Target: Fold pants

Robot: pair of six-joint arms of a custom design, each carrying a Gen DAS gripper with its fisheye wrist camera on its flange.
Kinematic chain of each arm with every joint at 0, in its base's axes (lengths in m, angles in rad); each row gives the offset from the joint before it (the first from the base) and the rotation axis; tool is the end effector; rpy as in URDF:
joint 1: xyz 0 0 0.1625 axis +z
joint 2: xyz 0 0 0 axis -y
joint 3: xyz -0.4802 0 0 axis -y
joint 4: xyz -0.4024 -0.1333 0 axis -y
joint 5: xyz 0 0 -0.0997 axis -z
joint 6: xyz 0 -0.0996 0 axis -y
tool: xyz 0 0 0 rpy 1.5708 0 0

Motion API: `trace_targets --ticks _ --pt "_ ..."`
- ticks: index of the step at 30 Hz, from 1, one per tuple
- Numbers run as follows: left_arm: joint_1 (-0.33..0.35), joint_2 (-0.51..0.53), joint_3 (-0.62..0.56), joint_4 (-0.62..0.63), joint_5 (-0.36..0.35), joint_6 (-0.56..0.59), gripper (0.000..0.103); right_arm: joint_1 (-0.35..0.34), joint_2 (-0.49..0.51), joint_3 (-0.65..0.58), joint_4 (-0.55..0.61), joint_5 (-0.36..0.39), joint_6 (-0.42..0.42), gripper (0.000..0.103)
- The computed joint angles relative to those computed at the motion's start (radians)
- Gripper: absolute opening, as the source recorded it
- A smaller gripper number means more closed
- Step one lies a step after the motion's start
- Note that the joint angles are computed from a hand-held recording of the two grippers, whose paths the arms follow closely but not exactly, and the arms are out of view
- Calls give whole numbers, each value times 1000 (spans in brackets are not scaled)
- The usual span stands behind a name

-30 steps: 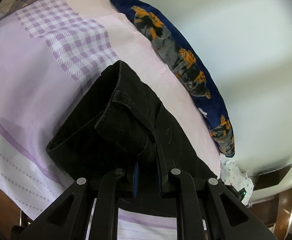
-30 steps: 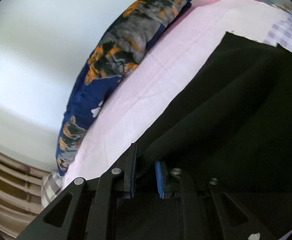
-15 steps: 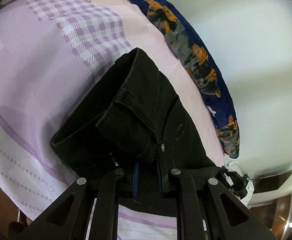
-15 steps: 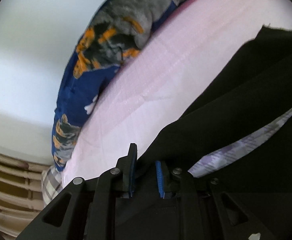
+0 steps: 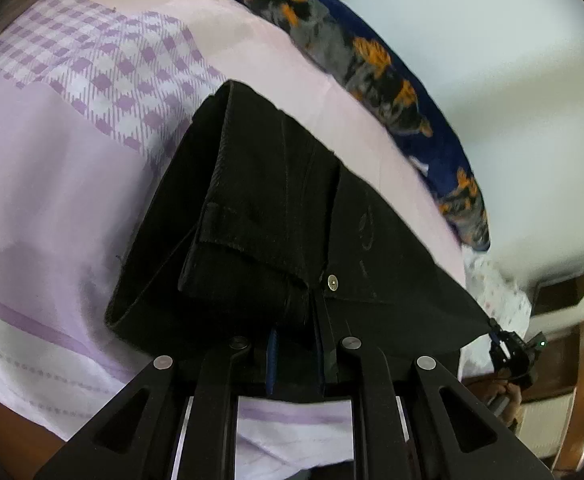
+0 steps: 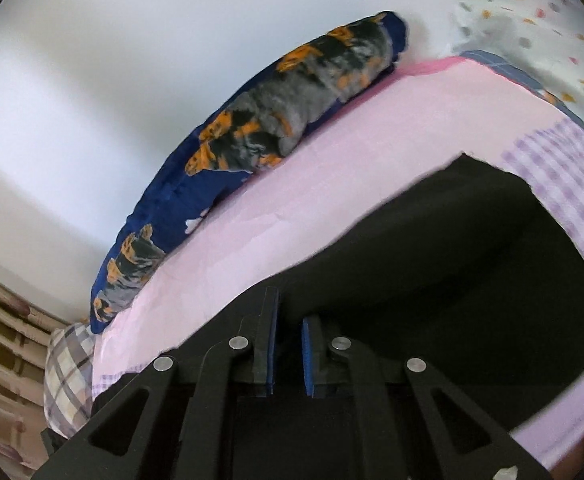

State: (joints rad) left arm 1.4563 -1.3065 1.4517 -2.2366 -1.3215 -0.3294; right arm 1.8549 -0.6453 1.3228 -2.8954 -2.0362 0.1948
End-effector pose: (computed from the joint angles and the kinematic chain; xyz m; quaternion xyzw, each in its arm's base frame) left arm 0.0817 -0.6718 0.5337 -0.1346 0.9499 -0.2756 0.0610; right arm 0.3178 -0.7723 0.1882 -0.0321 -0.9249 0.3524 0.1390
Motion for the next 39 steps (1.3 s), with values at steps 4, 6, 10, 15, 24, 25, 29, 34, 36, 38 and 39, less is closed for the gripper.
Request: trace_targets --ticks 4,6,10,15,24,25,29,34,36,38,39 --pt "5 -9 3 48 11 28 15 -3 -41 100 -9 -37 43 8" --pt "9 -13 4 82 18 42 15 -11 -51 127 -3 -34 67 8" --pt "2 -12 15 107 74 75 15 -26 -52 153 25 -53 93 7" --pt "-45 -18 55 95 211 176 16 -50 -42 152 86 -68 122 7" --pt "-128 -47 97 159 378 232 40 -67 -51 160 80 -9 124 7" --pt "-135 -53 100 181 391 231 43 -67 -51 159 79 -6 122 7" --pt "-186 -102 153 222 461 270 43 -73 -57 162 77 23 127 7" --pt "-268 -109 216 28 419 457 43 -82 -66 161 69 86 140 8" --pt "-291 -69 214 -36 347 547 43 -84 -67 155 71 107 140 8" --pt "-299 -27 198 -49 283 601 43 -85 -67 145 77 124 137 8" --pt "-305 4 187 -51 245 632 43 -84 -65 136 88 129 139 8"
